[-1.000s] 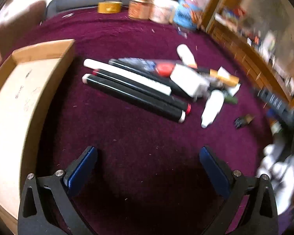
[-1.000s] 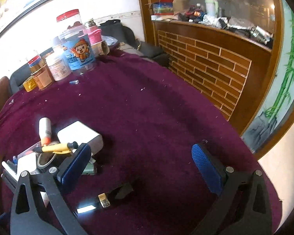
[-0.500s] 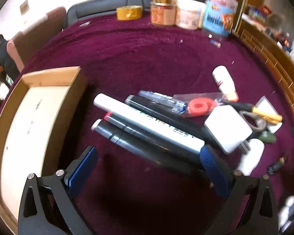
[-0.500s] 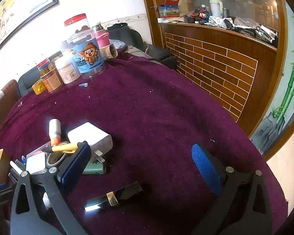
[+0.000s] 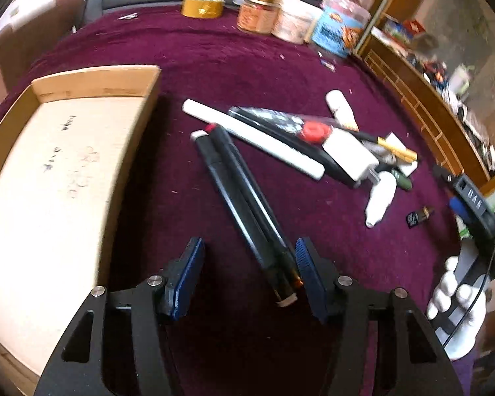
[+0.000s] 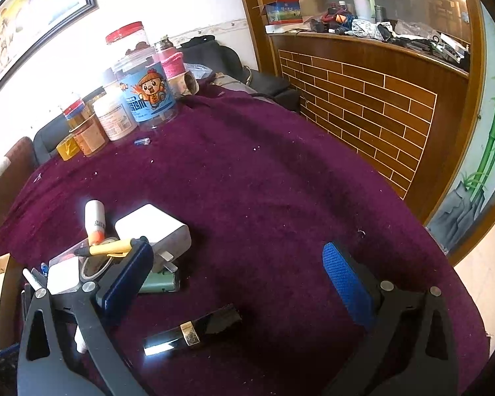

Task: Organize rigid objects

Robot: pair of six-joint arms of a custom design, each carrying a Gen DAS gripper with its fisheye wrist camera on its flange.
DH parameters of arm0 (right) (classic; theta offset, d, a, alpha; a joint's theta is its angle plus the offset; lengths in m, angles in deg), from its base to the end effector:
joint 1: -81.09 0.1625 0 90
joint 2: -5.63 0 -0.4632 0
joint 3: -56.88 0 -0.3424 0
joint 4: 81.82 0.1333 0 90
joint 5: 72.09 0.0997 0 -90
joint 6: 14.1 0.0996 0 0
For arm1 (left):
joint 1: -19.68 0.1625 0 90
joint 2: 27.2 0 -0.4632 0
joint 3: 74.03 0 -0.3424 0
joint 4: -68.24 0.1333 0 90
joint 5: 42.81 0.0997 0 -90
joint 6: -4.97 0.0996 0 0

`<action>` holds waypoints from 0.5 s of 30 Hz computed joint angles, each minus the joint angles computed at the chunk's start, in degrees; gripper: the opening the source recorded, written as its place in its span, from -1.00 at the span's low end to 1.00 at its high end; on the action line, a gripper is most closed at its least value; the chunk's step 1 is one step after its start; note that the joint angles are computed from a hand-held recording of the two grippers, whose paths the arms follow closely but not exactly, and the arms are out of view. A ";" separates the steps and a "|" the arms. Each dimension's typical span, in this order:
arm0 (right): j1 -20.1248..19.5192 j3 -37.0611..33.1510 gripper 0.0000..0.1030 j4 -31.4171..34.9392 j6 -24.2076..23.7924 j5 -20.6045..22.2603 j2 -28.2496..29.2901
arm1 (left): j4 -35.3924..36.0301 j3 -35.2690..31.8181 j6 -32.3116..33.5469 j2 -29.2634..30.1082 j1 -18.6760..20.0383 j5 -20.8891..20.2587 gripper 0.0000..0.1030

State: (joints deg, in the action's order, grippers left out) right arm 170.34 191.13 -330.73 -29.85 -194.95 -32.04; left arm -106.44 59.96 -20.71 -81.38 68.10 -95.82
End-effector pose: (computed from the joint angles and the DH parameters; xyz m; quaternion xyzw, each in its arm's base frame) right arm 0.0734 -0.4488 0.1549 -0.0380 -0.8328 0.4565 0.3107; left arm -0.1460 -0.4557 0.1303 0.1177 0.9403 -0.2091 0.2416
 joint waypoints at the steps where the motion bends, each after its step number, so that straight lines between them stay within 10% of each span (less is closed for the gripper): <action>1: -0.01 0.01 1.00 0.12 0.02 0.04 -0.03 | -0.99 -0.10 0.22 0.12 0.42 -0.07 -0.01; 15: -0.41 -0.09 1.00 2.43 1.69 0.24 -0.48 | 1.33 -1.19 -0.60 1.93 0.51 6.09 -0.46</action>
